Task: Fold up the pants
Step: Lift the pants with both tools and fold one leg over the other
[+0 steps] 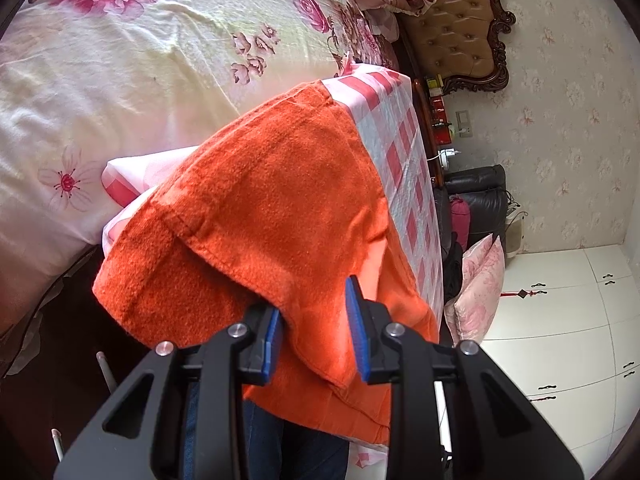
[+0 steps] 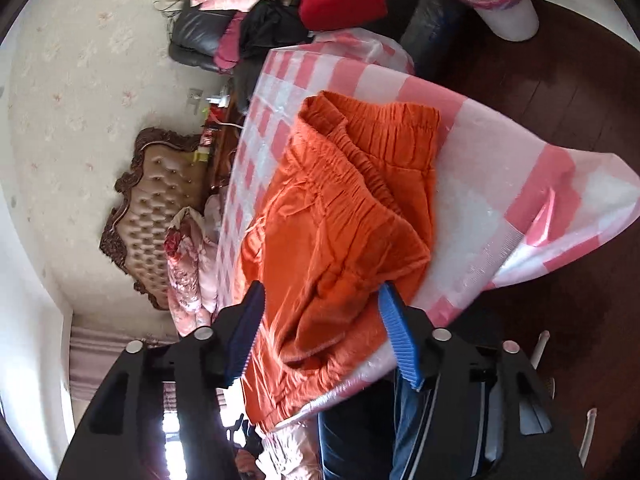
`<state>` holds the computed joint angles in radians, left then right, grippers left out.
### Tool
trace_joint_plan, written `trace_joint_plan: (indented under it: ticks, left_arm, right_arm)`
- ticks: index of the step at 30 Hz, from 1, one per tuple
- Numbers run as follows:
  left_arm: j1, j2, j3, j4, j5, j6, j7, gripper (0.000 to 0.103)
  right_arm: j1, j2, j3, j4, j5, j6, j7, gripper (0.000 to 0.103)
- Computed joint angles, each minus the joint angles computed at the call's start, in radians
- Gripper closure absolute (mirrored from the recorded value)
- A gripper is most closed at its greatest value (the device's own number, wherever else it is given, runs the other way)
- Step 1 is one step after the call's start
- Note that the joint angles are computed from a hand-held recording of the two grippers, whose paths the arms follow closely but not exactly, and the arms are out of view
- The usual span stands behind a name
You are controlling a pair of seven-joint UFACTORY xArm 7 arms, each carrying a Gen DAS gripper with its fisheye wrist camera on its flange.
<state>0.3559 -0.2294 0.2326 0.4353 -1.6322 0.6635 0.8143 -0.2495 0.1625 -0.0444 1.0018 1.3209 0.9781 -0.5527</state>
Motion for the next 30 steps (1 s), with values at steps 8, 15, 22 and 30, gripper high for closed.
trace_joint_plan:
  ticks: [8, 15, 22, 30]
  left_arm:
    - [-0.009, -0.025, -0.015, 0.09, 0.202, -0.063, -0.174, 0.102]
    - [-0.047, 0.095, -0.021, 0.463, 0.571, -0.005, -0.575, 0.102]
    - [-0.108, -0.175, 0.05, 0.143, 0.587, -0.038, -0.509, 0.102]
    - [-0.126, -0.164, 0.135, -0.073, 0.419, -0.045, -0.273, 0.102]
  right_arm:
    - [0.118, 0.055, -0.052, 0.185, -0.145, -0.068, 0.092, 0.085]
    - [-0.02, 0.357, 0.181, 0.775, -0.443, -0.011, 0.398, 0.087]
    - [-0.099, 0.174, 0.212, 0.486, -0.331, -0.128, 0.135, 0.087]
    - [0.011, 0.169, 0.002, 0.261, -0.287, -0.114, 0.007, 0.087]
